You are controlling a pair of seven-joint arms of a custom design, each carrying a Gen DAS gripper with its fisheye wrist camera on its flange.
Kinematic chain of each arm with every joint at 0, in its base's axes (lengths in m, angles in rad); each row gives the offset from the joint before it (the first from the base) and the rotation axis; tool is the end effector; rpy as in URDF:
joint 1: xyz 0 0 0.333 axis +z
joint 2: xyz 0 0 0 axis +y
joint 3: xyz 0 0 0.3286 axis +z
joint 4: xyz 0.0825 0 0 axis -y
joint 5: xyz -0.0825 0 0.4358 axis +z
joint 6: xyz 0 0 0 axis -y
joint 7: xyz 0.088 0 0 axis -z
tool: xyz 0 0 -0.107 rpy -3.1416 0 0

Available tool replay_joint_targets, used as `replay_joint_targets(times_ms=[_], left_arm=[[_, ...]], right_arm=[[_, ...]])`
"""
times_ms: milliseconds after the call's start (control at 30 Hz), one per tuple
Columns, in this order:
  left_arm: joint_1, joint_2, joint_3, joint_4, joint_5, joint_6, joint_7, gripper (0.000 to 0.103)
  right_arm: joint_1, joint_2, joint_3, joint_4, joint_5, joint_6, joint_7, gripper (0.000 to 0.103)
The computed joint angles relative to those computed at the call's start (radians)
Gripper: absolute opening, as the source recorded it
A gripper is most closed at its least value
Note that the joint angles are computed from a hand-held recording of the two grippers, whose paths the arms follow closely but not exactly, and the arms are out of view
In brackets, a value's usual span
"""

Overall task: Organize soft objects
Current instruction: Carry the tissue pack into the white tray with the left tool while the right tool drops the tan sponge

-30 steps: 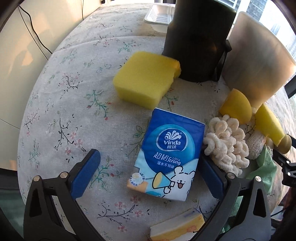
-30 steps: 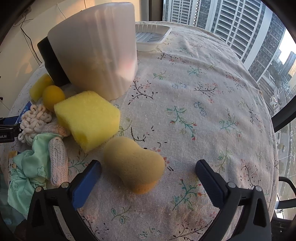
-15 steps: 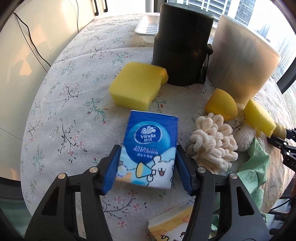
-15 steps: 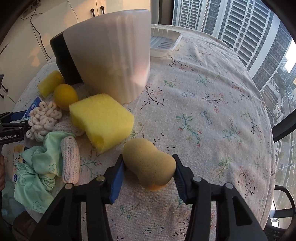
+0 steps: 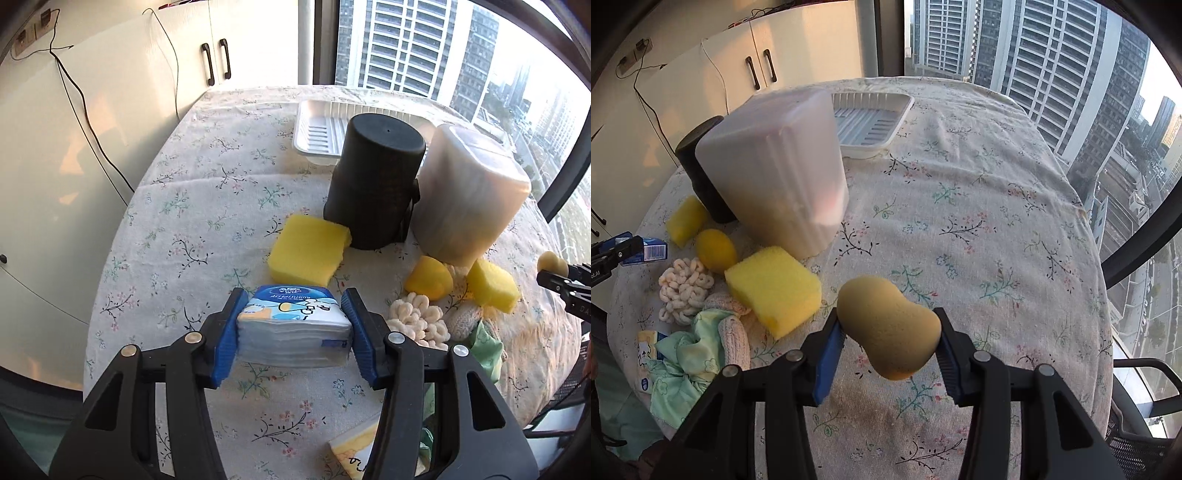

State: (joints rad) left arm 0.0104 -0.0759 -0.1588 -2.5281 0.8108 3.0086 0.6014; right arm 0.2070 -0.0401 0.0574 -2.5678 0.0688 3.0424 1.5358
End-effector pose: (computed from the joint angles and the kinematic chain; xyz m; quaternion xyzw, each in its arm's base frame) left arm 0.4985 -0.1277 0.3232 -0.6887 0.6610 -0.2068 0.2147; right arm 0.5003 0.1299 0.3060 -0.7587 0.5996 -0.1496 0.2060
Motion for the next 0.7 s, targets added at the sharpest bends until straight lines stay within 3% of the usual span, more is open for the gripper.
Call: replay_joint_targets(times_ms=[67,200,300,367,433,533,600,633,700], left_arm=[[0.008,-0.005,0.005,-0.005,0.007,0.034,-0.003,0.05],[0.078,0.02,-0.007,0.065,0.261,0.043,-0.227,0.05],[0.082,0.057,0.023,0.151,0.44,0.014,-0.378,0.05],[0.079,0.107,0.057,0.229,0.542,0.024,-0.464,0.05],[0.071,0.168,0.086,0.307,0.555,0.028,-0.469,0.05],[0.059,0.273,0.127,0.421,0.502,0.056,-0.413,0.05],[0.054,0.34,0.143,0.49,0.445,0.064,-0.35,0.05],[0.047,0.371,0.153,0.525,0.429,0.065,-0.329,0.05],[0.047,0.438,0.155,0.597,0.376,0.085,-0.25,0.05]], right_arm=[[0.004,-0.001,0.0,0.004,0.01,0.0,-0.009,0.05],[0.008,0.011,-0.002,0.023,0.03,0.029,-0.045,0.05],[0.015,0.049,-0.014,0.074,0.127,0.056,-0.138,0.05],[-0.009,0.095,0.013,0.138,0.269,0.067,-0.272,0.05],[0.005,0.155,-0.022,0.215,0.242,0.061,-0.254,0.05],[-0.039,0.255,0.002,0.345,0.281,0.054,-0.297,0.05],[-0.093,0.318,0.049,0.437,0.333,0.032,-0.344,0.05],[-0.093,0.345,0.043,0.478,0.337,0.017,-0.343,0.05],[-0.161,0.395,0.114,0.554,0.401,0.002,-0.422,0.05]])
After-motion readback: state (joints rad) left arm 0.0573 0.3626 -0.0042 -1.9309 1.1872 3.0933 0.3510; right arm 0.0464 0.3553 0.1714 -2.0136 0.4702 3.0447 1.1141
